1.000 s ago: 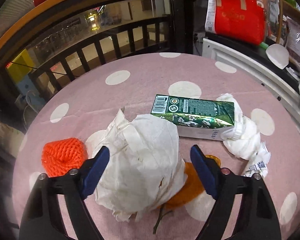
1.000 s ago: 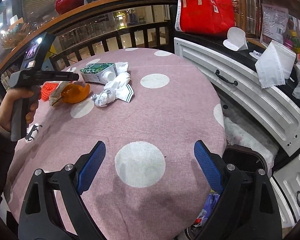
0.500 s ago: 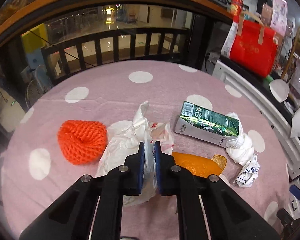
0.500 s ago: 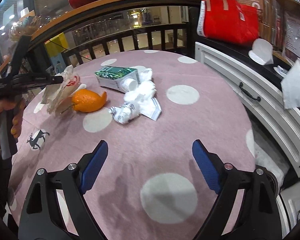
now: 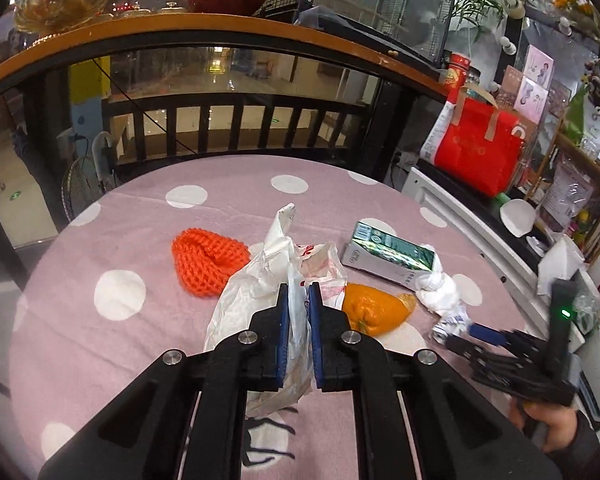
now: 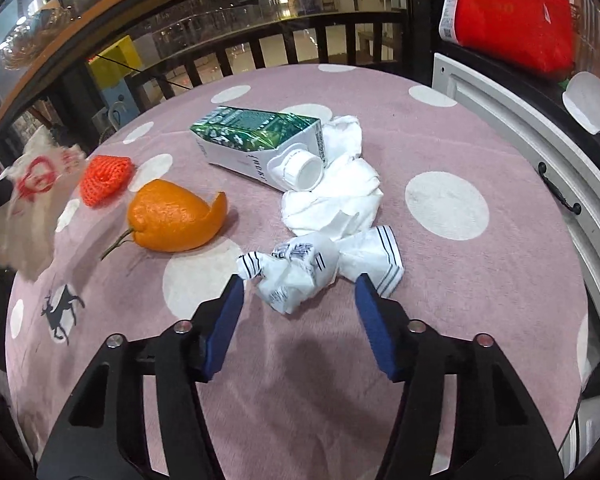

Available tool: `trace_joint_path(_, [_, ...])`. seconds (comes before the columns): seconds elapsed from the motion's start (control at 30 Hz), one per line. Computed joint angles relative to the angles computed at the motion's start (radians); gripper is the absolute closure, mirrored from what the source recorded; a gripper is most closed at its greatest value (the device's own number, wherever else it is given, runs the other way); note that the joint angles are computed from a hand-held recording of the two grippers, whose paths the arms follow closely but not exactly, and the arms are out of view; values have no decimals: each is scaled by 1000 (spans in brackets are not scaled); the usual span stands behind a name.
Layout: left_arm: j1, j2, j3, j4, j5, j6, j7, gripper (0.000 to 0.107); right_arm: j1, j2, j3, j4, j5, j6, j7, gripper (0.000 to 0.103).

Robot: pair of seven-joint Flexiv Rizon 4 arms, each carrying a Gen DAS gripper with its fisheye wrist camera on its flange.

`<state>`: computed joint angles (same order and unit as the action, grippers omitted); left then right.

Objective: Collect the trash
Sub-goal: 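Grasp the red-printed white bag with the left tool while the right tool grasps the striped wrapper, then carry both items to the bin and open the right tool over it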

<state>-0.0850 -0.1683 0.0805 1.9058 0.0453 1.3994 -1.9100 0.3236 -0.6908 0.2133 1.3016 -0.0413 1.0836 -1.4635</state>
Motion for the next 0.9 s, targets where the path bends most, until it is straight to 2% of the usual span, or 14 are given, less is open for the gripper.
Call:
trace_joint_path(0.1, [25,21,-48,63,-98,42,85,97,-7,-23,10,-38,17,-37,3,69])
trace_joint_path(0.13, [25,26,-56,78,-121,51,101,97,-2,-21,1,-34,15,-33,13,79])
trace_joint_path(0.2, [28,35,-72,105,-170,67,142,97,-4,-16,0,-26,19,-32,17,80])
trace_joint_path(0.37, [8,49,-71,138,-200,85,167,97,-20,30,12,46,40,30,6,82])
trace_joint_path(0.5, [-21,67,-47,144,-136,96,120,97,-34,88,25,131,50,88,-13,83])
trace_joint_path(0.7, [-39,93,-105,188,-212,164,205,97,-57,212,26,313,47,219,-28,83])
trace_joint_path(0.9, [-76,86,-165,201,-311,193,310,97,-89,332,4,497,32,334,-2,82])
